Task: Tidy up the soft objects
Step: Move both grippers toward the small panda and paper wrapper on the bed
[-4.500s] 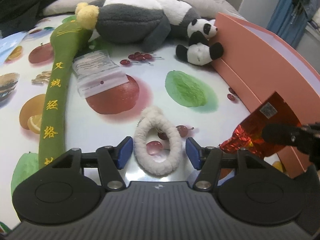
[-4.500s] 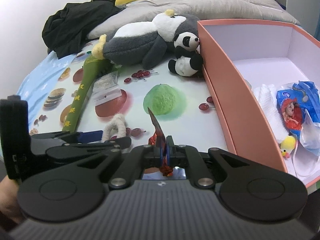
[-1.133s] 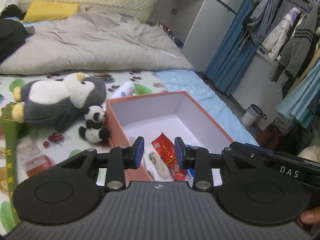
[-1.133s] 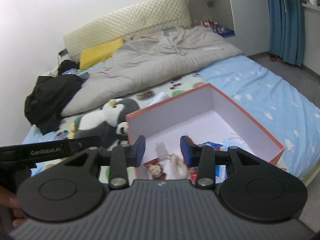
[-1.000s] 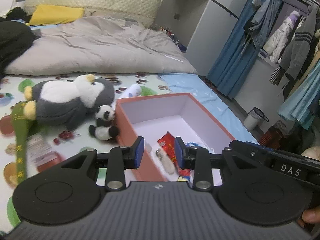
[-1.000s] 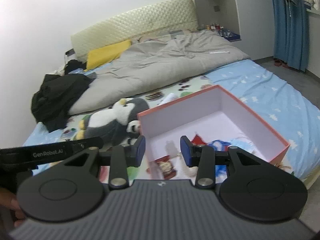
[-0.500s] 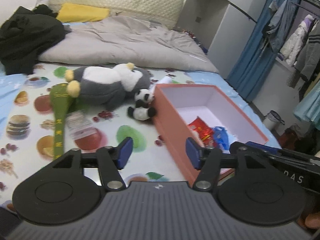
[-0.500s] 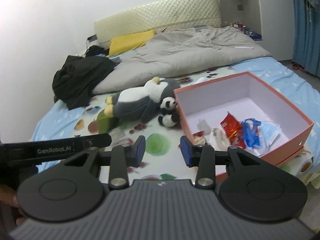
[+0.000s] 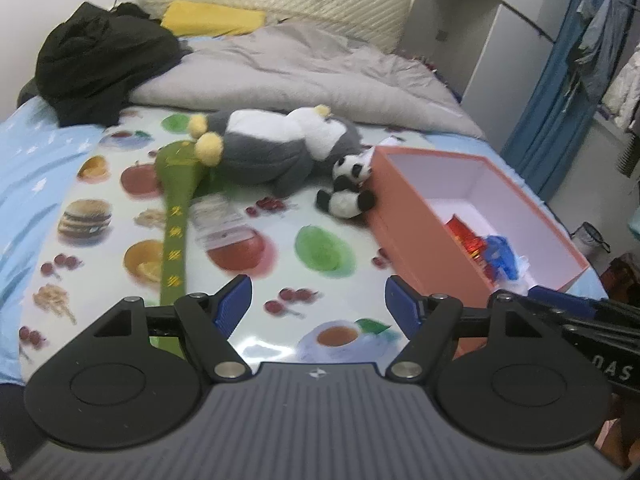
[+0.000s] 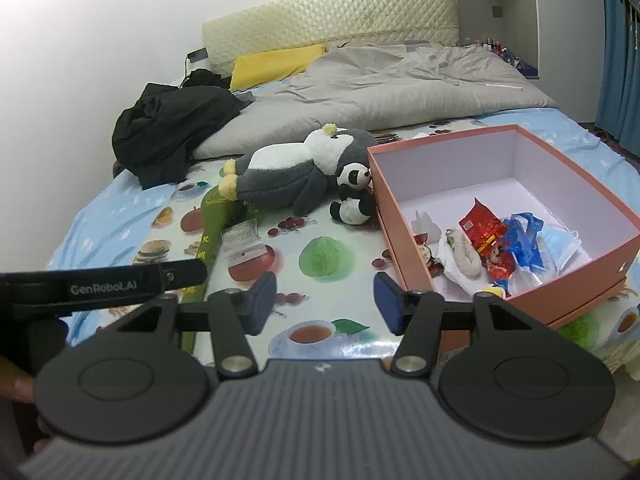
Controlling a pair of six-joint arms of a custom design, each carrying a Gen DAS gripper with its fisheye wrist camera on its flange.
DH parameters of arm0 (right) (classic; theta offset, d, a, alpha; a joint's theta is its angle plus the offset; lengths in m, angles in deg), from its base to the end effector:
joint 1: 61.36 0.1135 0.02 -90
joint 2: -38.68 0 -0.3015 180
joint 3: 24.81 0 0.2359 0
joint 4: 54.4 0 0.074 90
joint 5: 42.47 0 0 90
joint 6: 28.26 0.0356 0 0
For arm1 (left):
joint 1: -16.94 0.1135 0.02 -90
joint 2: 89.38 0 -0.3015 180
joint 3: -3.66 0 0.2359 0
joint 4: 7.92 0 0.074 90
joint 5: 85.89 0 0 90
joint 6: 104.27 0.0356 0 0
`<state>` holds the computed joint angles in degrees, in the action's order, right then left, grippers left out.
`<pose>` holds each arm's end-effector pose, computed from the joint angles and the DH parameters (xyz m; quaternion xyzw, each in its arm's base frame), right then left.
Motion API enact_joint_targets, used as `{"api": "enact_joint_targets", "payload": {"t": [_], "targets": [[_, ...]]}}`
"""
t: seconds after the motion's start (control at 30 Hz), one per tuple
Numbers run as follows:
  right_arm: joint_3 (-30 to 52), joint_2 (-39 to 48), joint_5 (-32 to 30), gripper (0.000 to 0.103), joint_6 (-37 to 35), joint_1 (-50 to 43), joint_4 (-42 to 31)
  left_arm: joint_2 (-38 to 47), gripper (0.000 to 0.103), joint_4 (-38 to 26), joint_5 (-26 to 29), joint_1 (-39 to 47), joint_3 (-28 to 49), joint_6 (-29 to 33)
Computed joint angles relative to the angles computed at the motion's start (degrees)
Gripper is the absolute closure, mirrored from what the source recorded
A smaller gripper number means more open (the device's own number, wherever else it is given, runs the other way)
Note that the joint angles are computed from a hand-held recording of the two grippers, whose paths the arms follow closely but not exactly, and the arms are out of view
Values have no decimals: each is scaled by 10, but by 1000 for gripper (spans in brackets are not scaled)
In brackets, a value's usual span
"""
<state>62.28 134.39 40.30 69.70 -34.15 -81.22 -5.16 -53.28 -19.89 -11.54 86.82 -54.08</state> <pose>0.3290 0.1742 0.3148 -0.1768 0.8697 0.1916 0.4191 0.2697 -0.1298 0.3319 -0.1665 0.8962 -0.0440 0.4089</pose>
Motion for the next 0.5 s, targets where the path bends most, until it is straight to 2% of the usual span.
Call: {"api": "enact_joint_targets", "payload": {"t": [0.03,0.07,0.1,0.17,0.23,0.5], "targets": [[-5,0,3,38,-3,3,7,-3,22,6,8,5,-9,-1],[-10,1,4,25,-7,5,14,-4,22,14,14,10,-18,0],[-19,1,10,18,-10,8,27,-3,21,19,16,14,-25,4],[-35,3,24,18,-17,14,52,5,19,22,18,22,-32,11],[-31,12,29,18,-22,18,50,14,11,29,37,39,-36,21],[12,61,36,18,-28,30,40,56,7,29,47,91,-19,57]]}}
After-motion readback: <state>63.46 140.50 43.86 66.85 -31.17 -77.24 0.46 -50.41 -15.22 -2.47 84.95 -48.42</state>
